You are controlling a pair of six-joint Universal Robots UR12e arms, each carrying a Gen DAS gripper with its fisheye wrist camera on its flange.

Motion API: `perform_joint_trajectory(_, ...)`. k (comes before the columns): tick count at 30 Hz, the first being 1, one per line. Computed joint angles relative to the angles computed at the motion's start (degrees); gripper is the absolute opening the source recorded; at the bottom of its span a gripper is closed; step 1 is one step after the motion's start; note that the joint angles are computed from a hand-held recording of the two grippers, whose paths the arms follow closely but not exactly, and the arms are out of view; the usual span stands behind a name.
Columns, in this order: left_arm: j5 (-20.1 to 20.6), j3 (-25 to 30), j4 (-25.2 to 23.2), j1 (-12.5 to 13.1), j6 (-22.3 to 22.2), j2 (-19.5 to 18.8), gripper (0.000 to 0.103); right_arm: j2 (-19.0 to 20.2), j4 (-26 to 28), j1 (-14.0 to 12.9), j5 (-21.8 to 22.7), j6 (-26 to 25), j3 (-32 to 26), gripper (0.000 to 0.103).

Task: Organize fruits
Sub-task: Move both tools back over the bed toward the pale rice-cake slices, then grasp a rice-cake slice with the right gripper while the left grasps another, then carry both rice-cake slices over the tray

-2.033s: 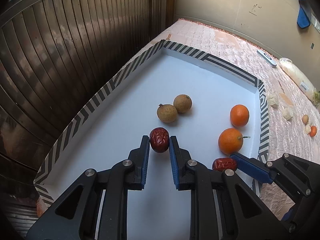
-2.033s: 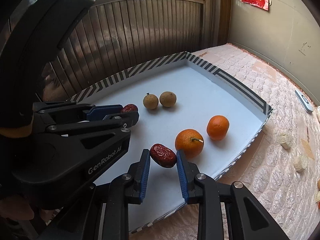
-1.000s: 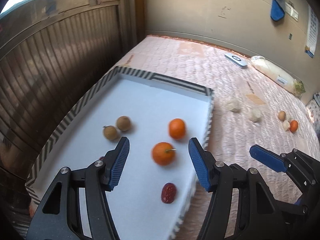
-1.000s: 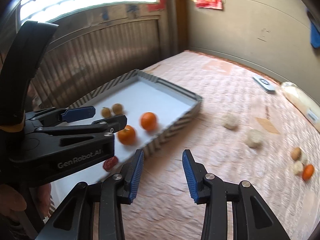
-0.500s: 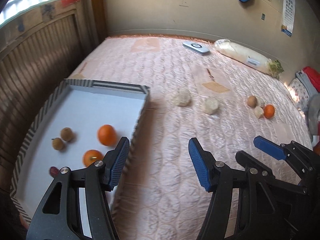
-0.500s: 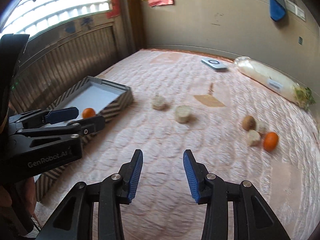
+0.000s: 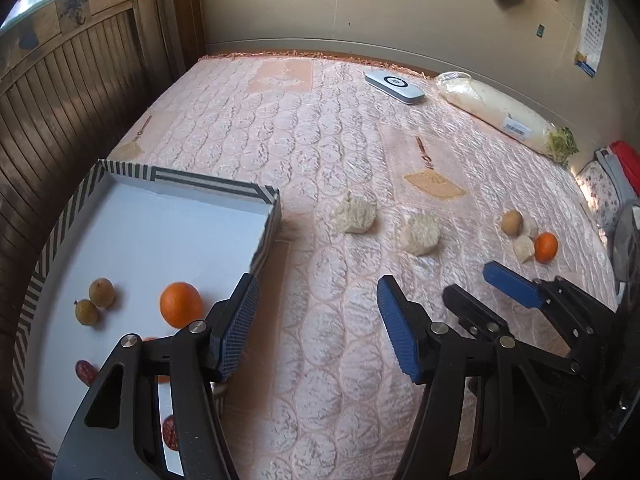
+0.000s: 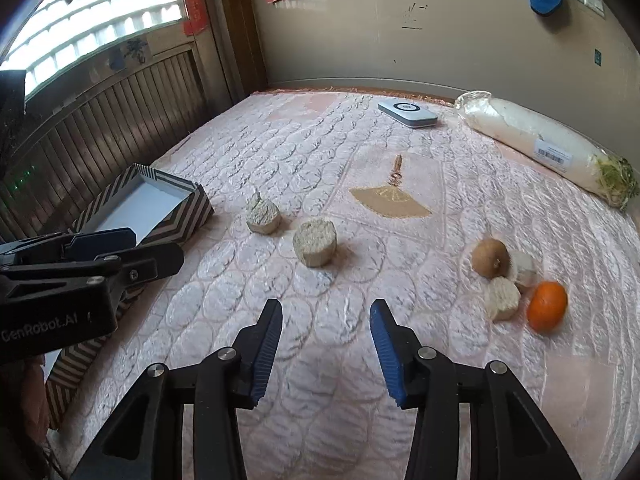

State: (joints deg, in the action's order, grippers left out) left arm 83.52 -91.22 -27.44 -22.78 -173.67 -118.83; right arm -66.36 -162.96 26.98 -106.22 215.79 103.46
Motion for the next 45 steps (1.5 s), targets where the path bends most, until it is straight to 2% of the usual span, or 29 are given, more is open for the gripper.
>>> perform_joint_trajectory(8,-0.44,3.75,-4.15,0.35,-2.29,-1.92,0.062,4.14,2.37,-1.85,1.66,-2.01,-5.15,0.046)
perform_joint_trajectory(9,-0.69,4.13,-4.59,0.35,-2.45,-2.12,0.062,4.41,3.47,-2.11,1.89,-1.43,-5.44,0.044)
perform_joint_trajectory(10,-0.92,4.58,-5.02,0.31,-2.49,-2.36,0.062,4.46,3.02,-2.08,1.21,-1.38,-5.22,0.033)
perform_joint_trajectory(11,-1.00,5.03,-5.36,0.20,-2.48,-2.64,0.062,4.34,2.56,-2.01,0.56,-1.48,-4.93,0.030)
perform_joint_trajectory(13,-1.19,5.94,-6.20,-0.05,-2.46,-3.20,0.062,3.65,1.68,-2.25,1.50,-0.95,-3.95,0.029)
perform_joint_trajectory(23,-1.66,10.44,-10.80,-1.56,-2.14,-6.30,0.062,-0.32,-1.05,-1.91,-1.27,0.92,1.15,0.029)
perform_joint_trajectory(33,-0.84,14.16,-13.60,-2.40,-2.17,-9.44,0.061,-0.85,-2.31,-1.81,-0.82,0.65,2.19,0.029)
perform_joint_trajectory(36,-0.01,14.18,-12.08,-2.45,-2.24,-9.67,0.044,-0.96,-2.54,-1.73,-0.89,0.66,2.35,0.029)
perform_joint_trajectory(37,0.73,14.29,-11.71,-2.50,-2.27,-9.79,0.033,-0.98,-2.57,-1.73,-0.83,0.62,2.33,0.029)
perform_joint_trajectory(45,-0.71,11.88,-10.07,-1.99,-1.29,-8.01,0.032,-1.29,-2.60,-0.90,-1.84,0.91,2.14,0.029)
